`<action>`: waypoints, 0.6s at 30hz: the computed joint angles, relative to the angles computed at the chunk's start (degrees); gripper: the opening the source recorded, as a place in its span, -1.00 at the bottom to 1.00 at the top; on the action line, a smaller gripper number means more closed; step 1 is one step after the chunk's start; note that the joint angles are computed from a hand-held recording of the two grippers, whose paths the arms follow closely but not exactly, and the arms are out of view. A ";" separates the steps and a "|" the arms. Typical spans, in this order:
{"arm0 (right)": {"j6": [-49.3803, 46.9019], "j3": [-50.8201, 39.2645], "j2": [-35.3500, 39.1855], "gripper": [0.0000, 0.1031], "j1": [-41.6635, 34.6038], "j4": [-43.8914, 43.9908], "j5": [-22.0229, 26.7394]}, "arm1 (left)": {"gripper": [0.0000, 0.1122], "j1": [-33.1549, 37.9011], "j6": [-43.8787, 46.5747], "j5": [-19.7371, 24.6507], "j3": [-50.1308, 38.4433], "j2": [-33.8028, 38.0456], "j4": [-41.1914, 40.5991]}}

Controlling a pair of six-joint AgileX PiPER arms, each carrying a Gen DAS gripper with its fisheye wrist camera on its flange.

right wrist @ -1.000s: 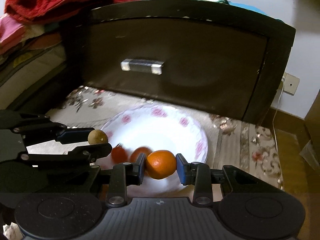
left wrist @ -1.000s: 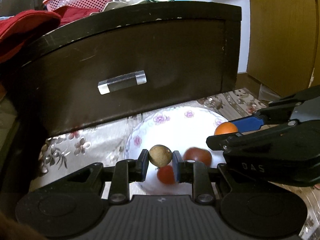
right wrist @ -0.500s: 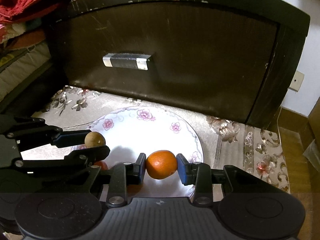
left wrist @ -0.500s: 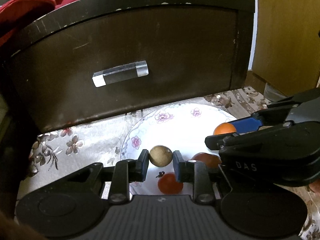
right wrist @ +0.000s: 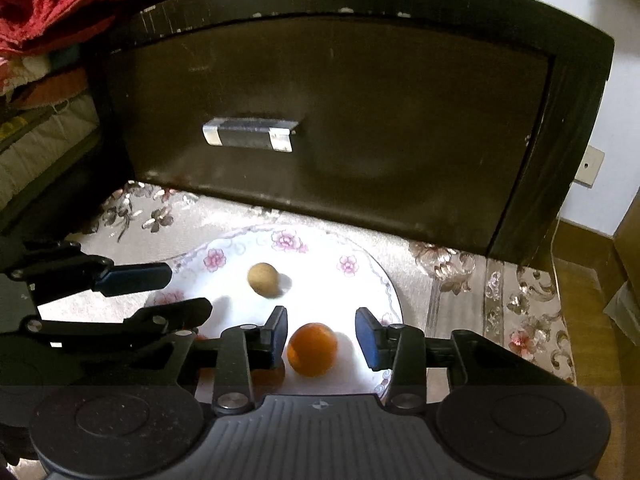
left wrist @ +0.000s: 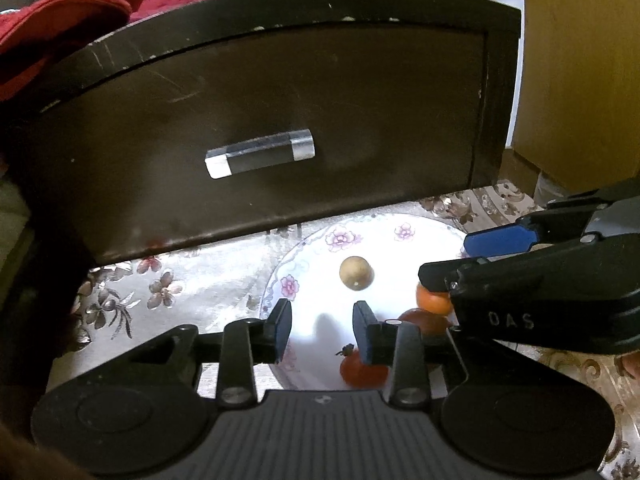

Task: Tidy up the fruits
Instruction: 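Carry both fruits over the white bowl and open both tools to release, then lift both open tools away from the bowl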

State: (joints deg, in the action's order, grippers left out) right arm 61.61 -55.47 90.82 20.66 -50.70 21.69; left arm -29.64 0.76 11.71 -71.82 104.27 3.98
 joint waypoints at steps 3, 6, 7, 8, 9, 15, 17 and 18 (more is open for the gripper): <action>1.60 0.28 -0.88 -0.29 0.41 -1.61 0.29 | -0.29 0.30 -0.07 -0.11 0.70 -1.12 0.35; 2.92 0.38 -1.81 -0.29 0.70 -2.56 0.74 | -0.29 0.89 1.38 0.13 1.34 -2.27 -1.23; 3.33 0.42 -2.14 -0.29 0.81 -2.79 0.91 | -0.29 1.12 2.10 0.20 1.63 -2.71 -2.01; 3.70 0.52 -2.59 -0.29 0.90 -2.94 1.08 | -0.29 1.35 2.55 0.11 2.12 -3.27 -2.46; 4.16 0.71 -3.12 -0.28 1.01 -3.13 1.26 | -0.29 1.54 2.69 0.04 2.63 -3.87 -2.54; 5.55 2.03 -6.01 -0.26 2.40 -3.18 2.81 | -0.29 3.13 5.56 -0.01 6.46 -8.21 -5.08; 5.91 2.45 -6.72 -0.26 3.11 -3.06 3.30 | -0.29 3.58 6.38 0.09 7.66 -9.63 -5.82; 5.81 2.69 -7.13 -0.26 3.52 -2.75 3.54 | -0.28 3.92 7.88 0.17 8.39 -10.43 -7.29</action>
